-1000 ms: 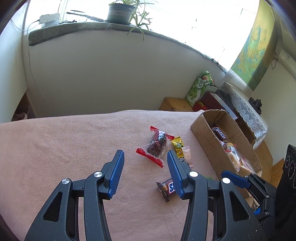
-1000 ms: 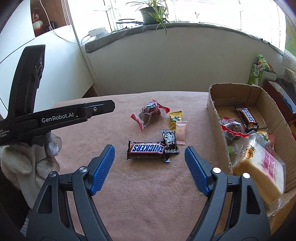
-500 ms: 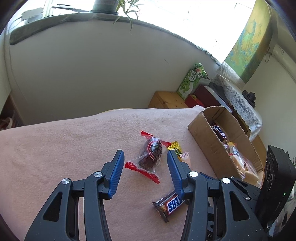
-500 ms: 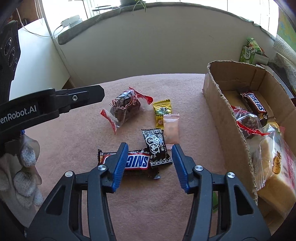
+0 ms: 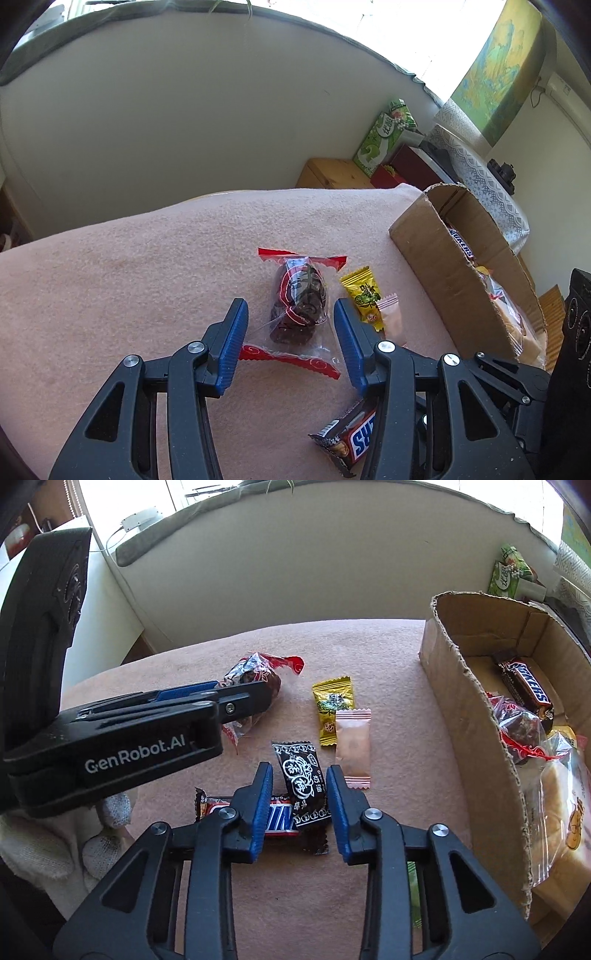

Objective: Organize snacks
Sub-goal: 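Grasp another bagged chocolate with the left gripper while the right gripper grasps the black candy packet, then carry the chocolate and black packet into the box and open both grippers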

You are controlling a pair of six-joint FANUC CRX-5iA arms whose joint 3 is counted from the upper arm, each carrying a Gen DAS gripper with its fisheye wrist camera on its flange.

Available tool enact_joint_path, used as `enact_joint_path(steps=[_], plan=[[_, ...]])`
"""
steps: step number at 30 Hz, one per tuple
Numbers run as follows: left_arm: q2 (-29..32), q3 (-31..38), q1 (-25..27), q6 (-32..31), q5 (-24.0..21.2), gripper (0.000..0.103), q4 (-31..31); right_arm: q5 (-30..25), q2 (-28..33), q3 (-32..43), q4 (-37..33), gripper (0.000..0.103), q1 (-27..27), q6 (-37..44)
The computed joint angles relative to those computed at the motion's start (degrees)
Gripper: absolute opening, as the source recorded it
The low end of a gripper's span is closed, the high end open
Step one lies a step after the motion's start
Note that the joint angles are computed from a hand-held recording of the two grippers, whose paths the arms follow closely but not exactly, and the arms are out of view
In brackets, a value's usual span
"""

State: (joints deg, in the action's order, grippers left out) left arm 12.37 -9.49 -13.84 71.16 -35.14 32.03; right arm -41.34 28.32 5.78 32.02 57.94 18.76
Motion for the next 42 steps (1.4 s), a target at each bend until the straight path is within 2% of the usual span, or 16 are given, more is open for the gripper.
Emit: enact_joint_path(steps=[5, 7, 15, 34, 42], plan=[[0.5, 0.0, 0.1, -0.1, 0.4, 0.042, 0.4, -1.4, 1.2, 2.5, -2.6, 0.029, -0.4, 3.2], [0.2, -0.5, 0.0, -0.8, 1.0, 0.037, 0.8, -0.6, 1.1, 2.5, -2.9, 0.021, -0.7, 3.2], [-1.2, -1.2, -0.1, 1.4, 2.7, 0.032, -2.3, 0.6, 0.6, 1.1, -1.2, 0.021, -0.8, 1.5], [-8.5, -4.1, -1.8, 5.4, 5.6, 0.032, -5.5, 9.0, -8.7, -12.5, 12.8, 0.021, 0.3, -12.9], [-9.9, -4.5, -4.1, 5.3, 7.2, 0.032, -5.2, 9.3, -13.9, -18.2, 18.9, 0.021, 0.3, -17.3]])
